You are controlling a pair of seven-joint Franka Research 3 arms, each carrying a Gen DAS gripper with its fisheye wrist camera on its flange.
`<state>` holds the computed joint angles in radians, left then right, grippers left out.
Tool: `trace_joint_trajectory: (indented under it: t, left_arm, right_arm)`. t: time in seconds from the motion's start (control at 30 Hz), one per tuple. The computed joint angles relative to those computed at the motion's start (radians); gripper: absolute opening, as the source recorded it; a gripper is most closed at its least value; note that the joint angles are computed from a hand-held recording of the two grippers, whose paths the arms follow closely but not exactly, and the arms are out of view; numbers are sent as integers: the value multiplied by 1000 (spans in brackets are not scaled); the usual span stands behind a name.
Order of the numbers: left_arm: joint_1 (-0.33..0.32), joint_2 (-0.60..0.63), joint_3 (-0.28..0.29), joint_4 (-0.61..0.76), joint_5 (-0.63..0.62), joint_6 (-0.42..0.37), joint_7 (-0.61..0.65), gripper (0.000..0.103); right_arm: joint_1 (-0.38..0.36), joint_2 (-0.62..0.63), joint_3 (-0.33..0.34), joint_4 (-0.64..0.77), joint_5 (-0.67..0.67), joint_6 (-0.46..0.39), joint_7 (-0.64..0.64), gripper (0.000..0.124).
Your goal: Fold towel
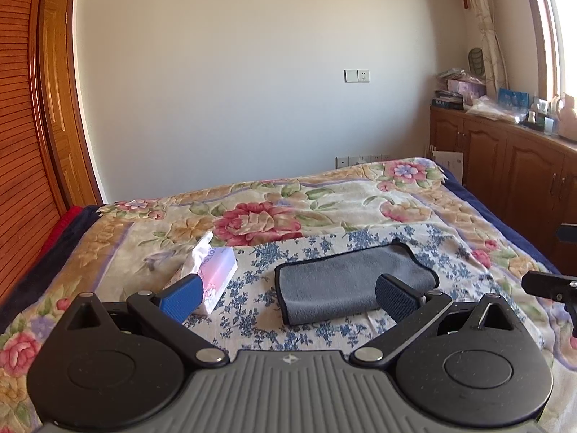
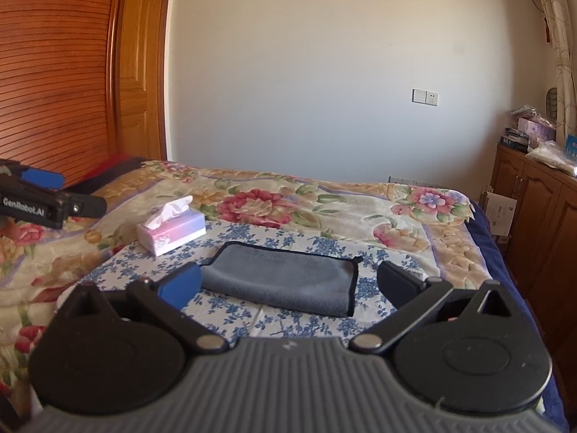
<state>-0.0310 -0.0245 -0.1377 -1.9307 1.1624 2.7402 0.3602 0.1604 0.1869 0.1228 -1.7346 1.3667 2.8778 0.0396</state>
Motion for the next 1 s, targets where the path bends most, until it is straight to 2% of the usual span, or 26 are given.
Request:
trace_joint_trajectory:
  t: [0.13, 0.33, 0.6, 1.0]
  left_arm:
    - [4, -28, -3, -38, 29, 0, -41, 103]
    - [7, -55, -22, -73, 93, -43, -106, 103]
    - [15, -101, -42, -140, 214, -48, -274, 103]
    - [17, -152, -54, -231, 217, -39, -302, 103]
  right_arm:
    - [2, -20, 0, -29, 28, -4, -19, 103]
    - [15, -41, -9, -60, 43, -12, -40, 103]
    - [31, -68, -22, -102, 83, -14, -59, 103]
    - [52, -111, -37, -173, 137, 18, -95, 103]
